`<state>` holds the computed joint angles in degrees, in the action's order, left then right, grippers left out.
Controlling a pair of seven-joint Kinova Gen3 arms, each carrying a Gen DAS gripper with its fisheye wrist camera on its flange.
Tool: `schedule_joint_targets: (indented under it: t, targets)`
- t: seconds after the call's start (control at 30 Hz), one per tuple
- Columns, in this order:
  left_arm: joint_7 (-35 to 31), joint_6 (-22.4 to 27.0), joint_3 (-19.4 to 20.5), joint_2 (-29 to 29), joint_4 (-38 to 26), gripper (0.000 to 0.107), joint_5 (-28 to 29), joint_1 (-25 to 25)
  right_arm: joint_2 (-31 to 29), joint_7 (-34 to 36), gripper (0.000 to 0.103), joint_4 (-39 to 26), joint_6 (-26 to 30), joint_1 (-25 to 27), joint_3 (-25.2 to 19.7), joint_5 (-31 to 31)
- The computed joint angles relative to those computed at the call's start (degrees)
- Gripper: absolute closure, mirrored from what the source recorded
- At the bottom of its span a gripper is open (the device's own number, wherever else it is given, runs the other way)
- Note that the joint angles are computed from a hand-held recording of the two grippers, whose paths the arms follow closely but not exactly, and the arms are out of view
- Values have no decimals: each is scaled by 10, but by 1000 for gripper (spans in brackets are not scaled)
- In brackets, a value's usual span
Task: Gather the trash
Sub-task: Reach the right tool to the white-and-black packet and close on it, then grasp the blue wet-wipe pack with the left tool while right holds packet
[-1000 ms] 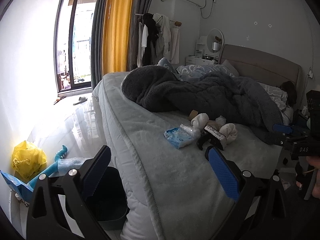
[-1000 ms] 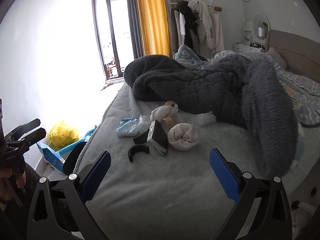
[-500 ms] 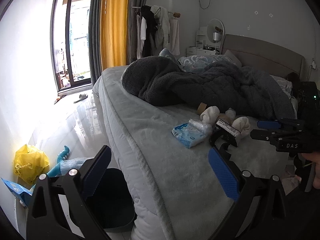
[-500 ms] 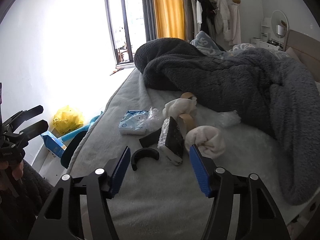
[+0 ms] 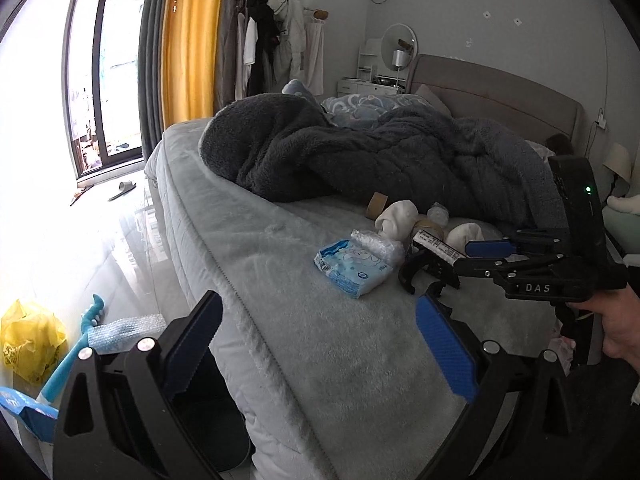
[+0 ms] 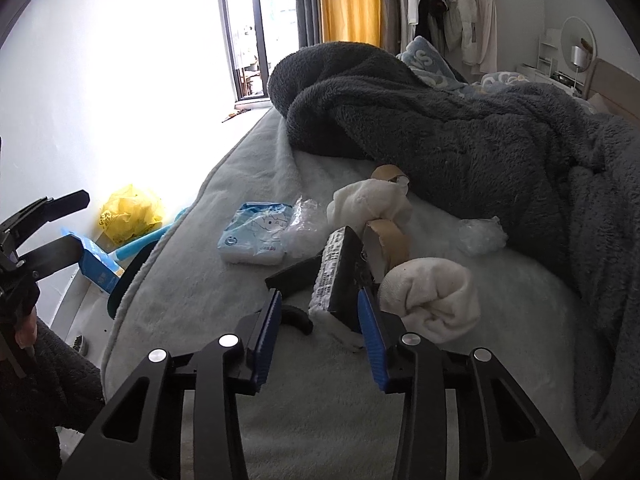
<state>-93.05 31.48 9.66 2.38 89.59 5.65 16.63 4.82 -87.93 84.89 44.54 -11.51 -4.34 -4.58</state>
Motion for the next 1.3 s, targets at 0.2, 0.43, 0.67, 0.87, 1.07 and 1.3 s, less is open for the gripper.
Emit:
schedule_joint_targets:
  t: [0.2,0.43,0.67,0.87,1.07,1.3]
  targets:
    - [-53,19,1,25,-24,18,45,-11,17,-4,67,-15,14,-5,0,15]
    - [-58,39,3,55,-55,22,46,-10,37,-14,69,-33,25,-11,3,39]
    - [-89,58,8,84,-84,24,60,-14,52,-31,80,-48,43,-18,8,68]
    - [-99,85,10,117,-119,24,56,-8,46,-37,85,-46,39,-12,9,67]
    - [-99,100,11,144,-143,27,55,-1,39,-32,86,-44,29,-9,7,62]
    - [-80,122,7,172,-175,25,47,12,37,-44,87,-49,25,-10,9,67]
